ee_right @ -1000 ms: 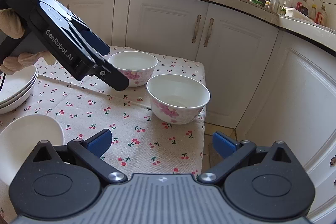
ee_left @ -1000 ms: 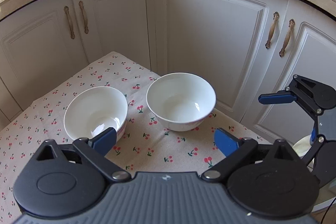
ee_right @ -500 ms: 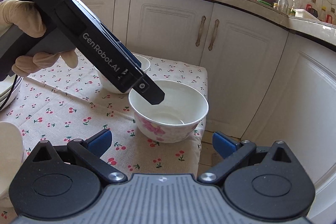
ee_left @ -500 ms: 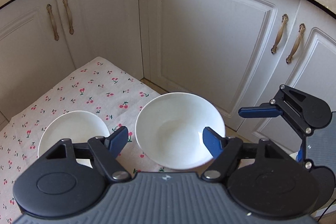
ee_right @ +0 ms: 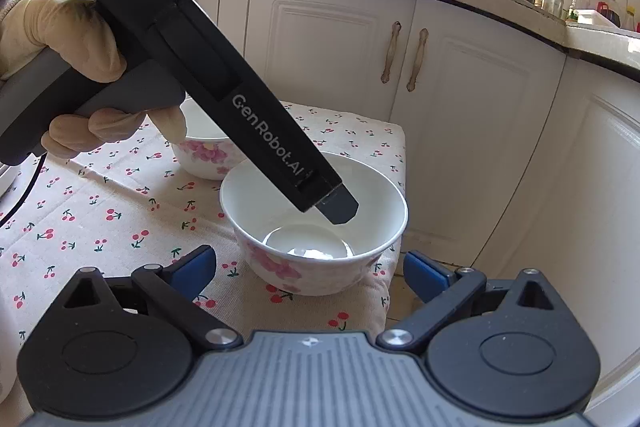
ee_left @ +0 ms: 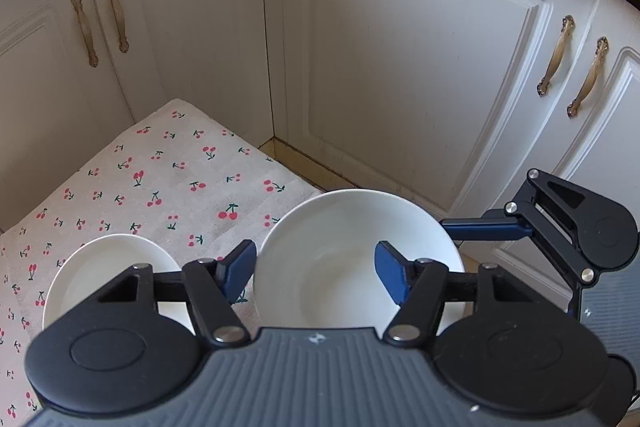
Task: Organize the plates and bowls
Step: 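Move the left gripper to a pink-flower bowl and grasp its rim, then lift the pink-flower bowl with the left gripper toward the white bowl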
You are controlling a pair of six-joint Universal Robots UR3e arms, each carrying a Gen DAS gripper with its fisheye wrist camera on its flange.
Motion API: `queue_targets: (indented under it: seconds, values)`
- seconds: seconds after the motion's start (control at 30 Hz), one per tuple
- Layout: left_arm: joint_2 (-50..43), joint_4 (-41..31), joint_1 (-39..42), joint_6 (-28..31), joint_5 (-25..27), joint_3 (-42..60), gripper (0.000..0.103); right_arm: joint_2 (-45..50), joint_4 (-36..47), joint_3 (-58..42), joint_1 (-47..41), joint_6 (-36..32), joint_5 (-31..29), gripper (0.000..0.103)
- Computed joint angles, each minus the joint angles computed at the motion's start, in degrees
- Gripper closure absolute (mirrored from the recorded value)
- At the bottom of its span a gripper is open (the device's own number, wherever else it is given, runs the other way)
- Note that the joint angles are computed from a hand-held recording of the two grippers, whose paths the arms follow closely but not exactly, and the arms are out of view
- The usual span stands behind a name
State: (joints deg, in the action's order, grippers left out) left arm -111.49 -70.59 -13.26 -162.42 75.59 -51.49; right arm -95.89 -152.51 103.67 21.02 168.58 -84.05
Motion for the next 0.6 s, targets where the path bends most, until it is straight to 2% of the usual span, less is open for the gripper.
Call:
queue_targets:
  seconds: [0.6]
  values:
    - [-1.32, -1.45, 0.37, 0.17, -0.38, 0.96, 0.044, 2.44, -0.94, -2.05, 0.64, -0.02, -0.84, 0.009]
